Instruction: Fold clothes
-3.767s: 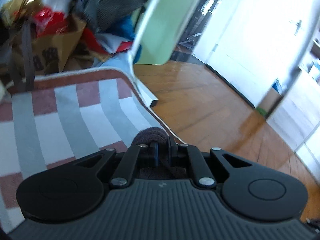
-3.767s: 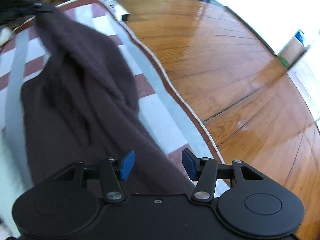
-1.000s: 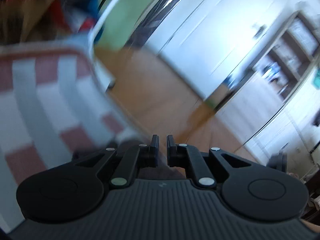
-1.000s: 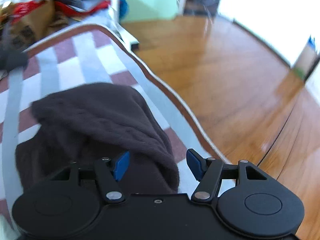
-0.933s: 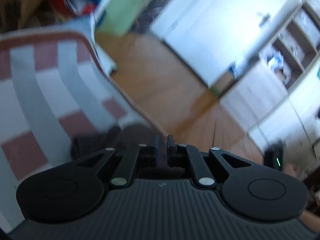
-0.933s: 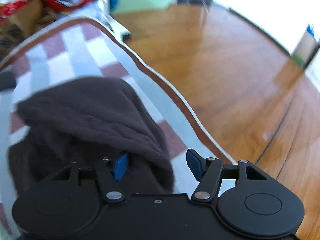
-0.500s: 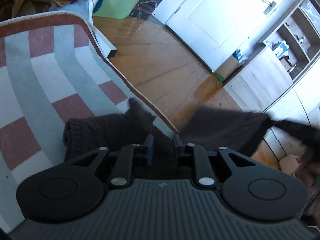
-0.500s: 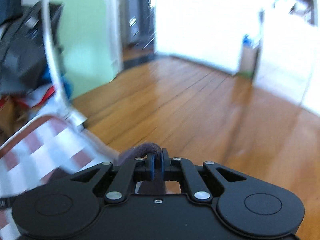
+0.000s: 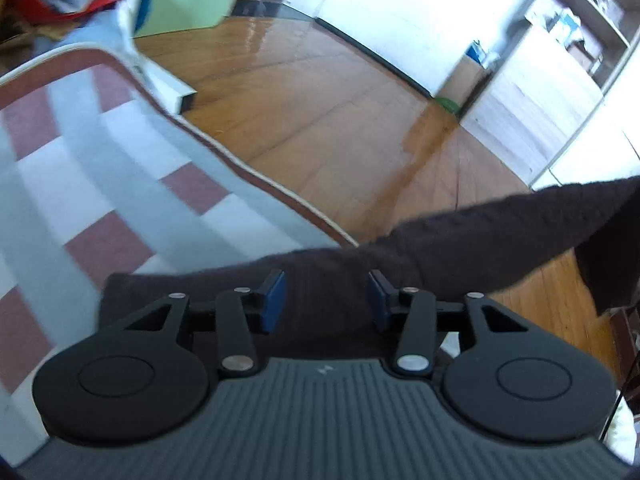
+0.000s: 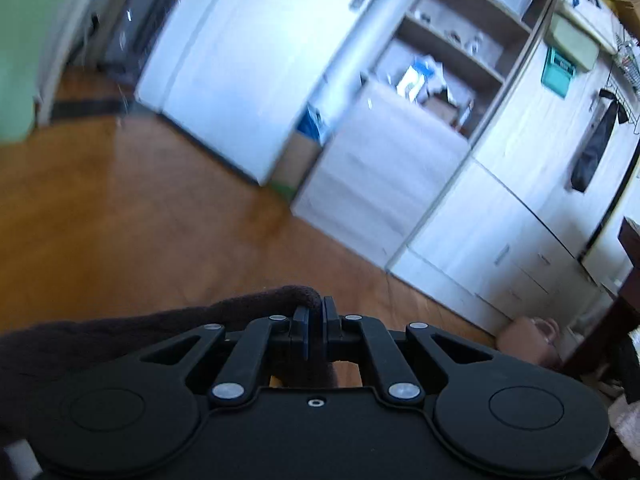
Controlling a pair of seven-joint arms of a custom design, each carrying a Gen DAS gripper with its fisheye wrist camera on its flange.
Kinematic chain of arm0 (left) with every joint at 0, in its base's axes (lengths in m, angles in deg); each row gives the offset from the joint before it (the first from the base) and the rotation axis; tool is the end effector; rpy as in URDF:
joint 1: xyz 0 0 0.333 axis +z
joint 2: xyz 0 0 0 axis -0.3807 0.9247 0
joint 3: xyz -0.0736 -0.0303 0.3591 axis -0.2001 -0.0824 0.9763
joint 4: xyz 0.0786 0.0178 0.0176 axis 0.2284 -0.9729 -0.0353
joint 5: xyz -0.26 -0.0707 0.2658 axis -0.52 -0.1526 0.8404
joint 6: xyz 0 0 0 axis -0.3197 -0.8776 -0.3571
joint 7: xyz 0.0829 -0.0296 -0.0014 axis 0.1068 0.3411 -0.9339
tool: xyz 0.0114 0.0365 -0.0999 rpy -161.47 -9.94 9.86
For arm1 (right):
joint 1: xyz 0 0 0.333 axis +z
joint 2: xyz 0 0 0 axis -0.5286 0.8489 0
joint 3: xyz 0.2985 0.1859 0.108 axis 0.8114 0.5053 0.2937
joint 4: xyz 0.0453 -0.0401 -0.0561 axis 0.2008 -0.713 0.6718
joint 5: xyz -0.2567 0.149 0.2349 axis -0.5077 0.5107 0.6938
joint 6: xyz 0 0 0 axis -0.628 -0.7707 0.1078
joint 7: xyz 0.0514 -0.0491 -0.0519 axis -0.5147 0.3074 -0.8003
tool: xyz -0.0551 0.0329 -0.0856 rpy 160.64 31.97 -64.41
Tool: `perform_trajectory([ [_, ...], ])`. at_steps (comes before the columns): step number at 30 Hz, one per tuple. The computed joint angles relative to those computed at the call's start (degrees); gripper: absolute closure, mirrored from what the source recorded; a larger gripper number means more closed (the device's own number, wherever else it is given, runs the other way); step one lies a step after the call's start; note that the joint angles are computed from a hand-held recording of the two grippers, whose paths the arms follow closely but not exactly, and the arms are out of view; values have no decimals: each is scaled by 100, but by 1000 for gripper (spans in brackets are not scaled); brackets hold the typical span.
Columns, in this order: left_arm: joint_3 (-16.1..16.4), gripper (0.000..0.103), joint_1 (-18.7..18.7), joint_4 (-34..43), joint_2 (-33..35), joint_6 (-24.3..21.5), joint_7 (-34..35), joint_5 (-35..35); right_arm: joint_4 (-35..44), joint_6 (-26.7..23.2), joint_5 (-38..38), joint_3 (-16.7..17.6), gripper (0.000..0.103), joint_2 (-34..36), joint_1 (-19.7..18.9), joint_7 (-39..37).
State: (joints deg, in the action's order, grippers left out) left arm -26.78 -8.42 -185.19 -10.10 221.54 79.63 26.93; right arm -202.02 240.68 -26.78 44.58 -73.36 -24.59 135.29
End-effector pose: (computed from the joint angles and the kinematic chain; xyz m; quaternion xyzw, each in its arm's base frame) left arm 0.3480 -0.1317 0.4428 -0.7719 0.4717 -0.3828 0.1875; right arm 0.5611 0.1145 0.5712 -0.6757 0.4945 -0.5140 0.1864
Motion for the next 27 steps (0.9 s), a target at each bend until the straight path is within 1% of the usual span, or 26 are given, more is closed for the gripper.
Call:
perform_trajectory([
  [1,-299,59,285,126,88,-25,52,-3,42,1,-90,-23,97,98,-23,-37],
  [2,-736,59,687,214,117,-20,67,-48,85,71,130,-54,96,218,-47,-288],
  [3,-1038,59,956,256,148,-2,59,-64,108,176,714,-90,84,337,-78,-839],
  [4,-1140,59,1024,260,192,2,34,-50,102,54,1611,-79,79,451,-85,-1677],
  [5,-1041,59,892,236,262,-23,0,-34,57,-217,2127,-65,74,496,-73,-2113],
  [6,-743,59,581,203,355,-63,-29,30,-23,-432,2247,-140,66,492,-6,-2147],
  [7,-396,59,229,155,429,-62,-58,82,-152,-522,2342,-175,62,447,-12,-2134],
  [8,-42,59,-129,106,493,-55,-86,125,-358,-456,2665,-218,61,355,-65,-2298],
  [9,112,59,-293,100,455,-171,-16,138,-594,-335,3153,-260,62,252,-154,-2649],
  [10,90,59,-280,105,390,-299,19,165,-828,-221,3670,-301,62,151,-249,-3067],
  [11,-133,59,-68,142,254,-483,90,230,-1035,-138,4020,-352,62,61,-342,-3348],
  [12,-453,59,241,191,91,-634,107,359,-1219,-66,4234,-407,61,-17,-443,-3516],
  [13,-654,57,424,234,-22,-724,85,481,-1394,-2,4464,-459,61,-89,-547,-3704],
  [14,-735,53,466,264,-49,-726,43,577,-1560,56,4707,-511,60,-154,-653,-3913],
  [15,-804,52,493,293,-63,-714,-2,670,-1689,107,5106,-568,58,-187,-752,-4210],
  [17,-774,51,378,366,82,-688,-64,852,-1812,-4,6519,-681,54,-193,-866,-5163],
  [19,-759,51,265,460,269,-703,-96,1061,-1891,-249,7920,-782,53,-202,-971,-5921],
  [22,-838,51,183,613,551,-723,-72,1377,-2162,-335,9220,-837,52,-240,-1107,-6522],
  [23,-1060,51,363,650,565,-668,-32,1507,-2250,-250,9629,-860,50,-216,-1136,-6760],
  [24,-1325,50,585,688,563,-604,29,1621,-2330,-106,10027,-872,44,-178,-1156,-7036],
  [25,-1628,48,850,737,525,-597,85,1696,-2400,16,10424,-876,39,-147,-1172,-7324],
  [26,-1939,44,1120,781,475,-592,103,1750,-2435,123,10741,-862,31,-71,-1183,-7547],
  [27,-2069,43,1218,821,467,-651,80,1769,-2477,222,10878,-823,29,12,-1198,-7633],
])
